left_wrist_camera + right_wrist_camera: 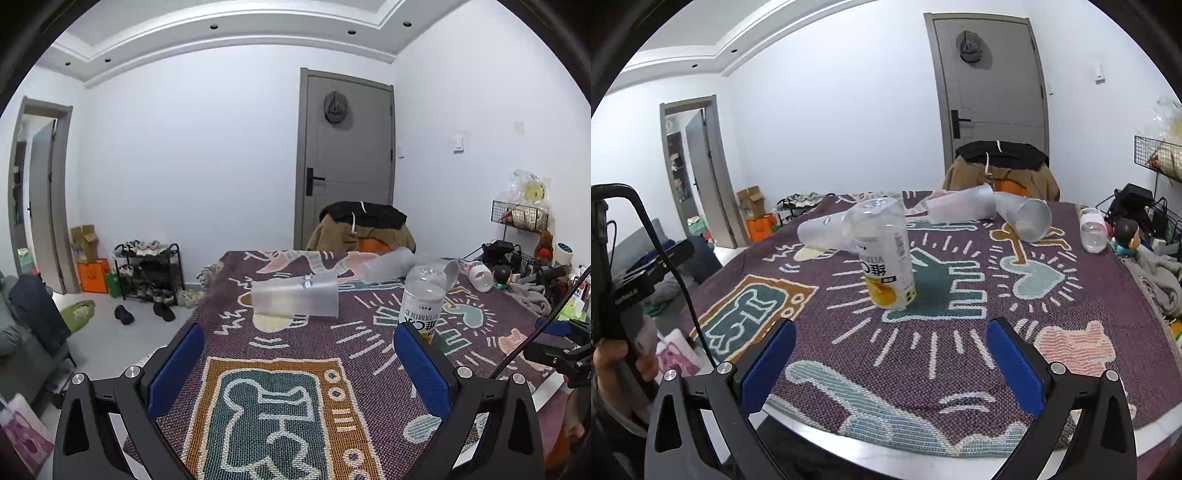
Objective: Flip cup upside down
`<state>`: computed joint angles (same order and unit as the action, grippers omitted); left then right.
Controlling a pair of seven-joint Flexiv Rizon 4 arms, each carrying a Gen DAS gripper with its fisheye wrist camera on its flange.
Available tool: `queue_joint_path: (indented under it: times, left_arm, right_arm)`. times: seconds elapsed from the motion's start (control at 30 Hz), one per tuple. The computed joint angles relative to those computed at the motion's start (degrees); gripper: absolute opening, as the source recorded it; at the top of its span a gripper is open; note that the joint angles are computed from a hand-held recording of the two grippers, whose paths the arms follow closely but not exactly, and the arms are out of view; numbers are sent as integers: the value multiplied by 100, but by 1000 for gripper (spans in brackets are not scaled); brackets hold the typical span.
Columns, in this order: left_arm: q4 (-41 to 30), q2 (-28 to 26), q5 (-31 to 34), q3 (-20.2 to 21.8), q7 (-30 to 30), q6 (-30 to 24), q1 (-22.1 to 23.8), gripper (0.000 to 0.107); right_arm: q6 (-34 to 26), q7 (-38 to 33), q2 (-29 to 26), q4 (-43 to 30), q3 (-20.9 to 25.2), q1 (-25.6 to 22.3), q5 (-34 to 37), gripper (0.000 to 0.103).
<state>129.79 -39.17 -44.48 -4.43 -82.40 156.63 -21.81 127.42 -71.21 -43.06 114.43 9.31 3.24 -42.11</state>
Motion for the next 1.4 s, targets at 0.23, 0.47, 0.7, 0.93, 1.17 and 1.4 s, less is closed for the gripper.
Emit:
queue_joint_path:
  times: [0.23,0.47,0.7,0.93,1.17,1.4]
  left_arm:
    - [47,20,26,5,-59,-11,7,103]
    - [40,38,72,6,-49,-95,28,103]
    - [55,37,155,29,-163,-123,58,103]
    - [45,27,219,49,-185,-156,81,103]
    - [35,8,192,48,-165,-160,53,103]
    - [38,3,190,41,-184,-134,49,103]
  right_arm:
    - [-5,-148,23,47,-41,79,146,103]
    - [-69,-75,1,16,16,15,118,103]
    - [-135,29,-21,-16,55,-43,49,103]
    - [-154,57,-38,-34,64,-58,13,103]
    - [-170,70,-42,-34,72,-68,-15,103]
    - [-121,-8,-42,-16,39,-18,57,103]
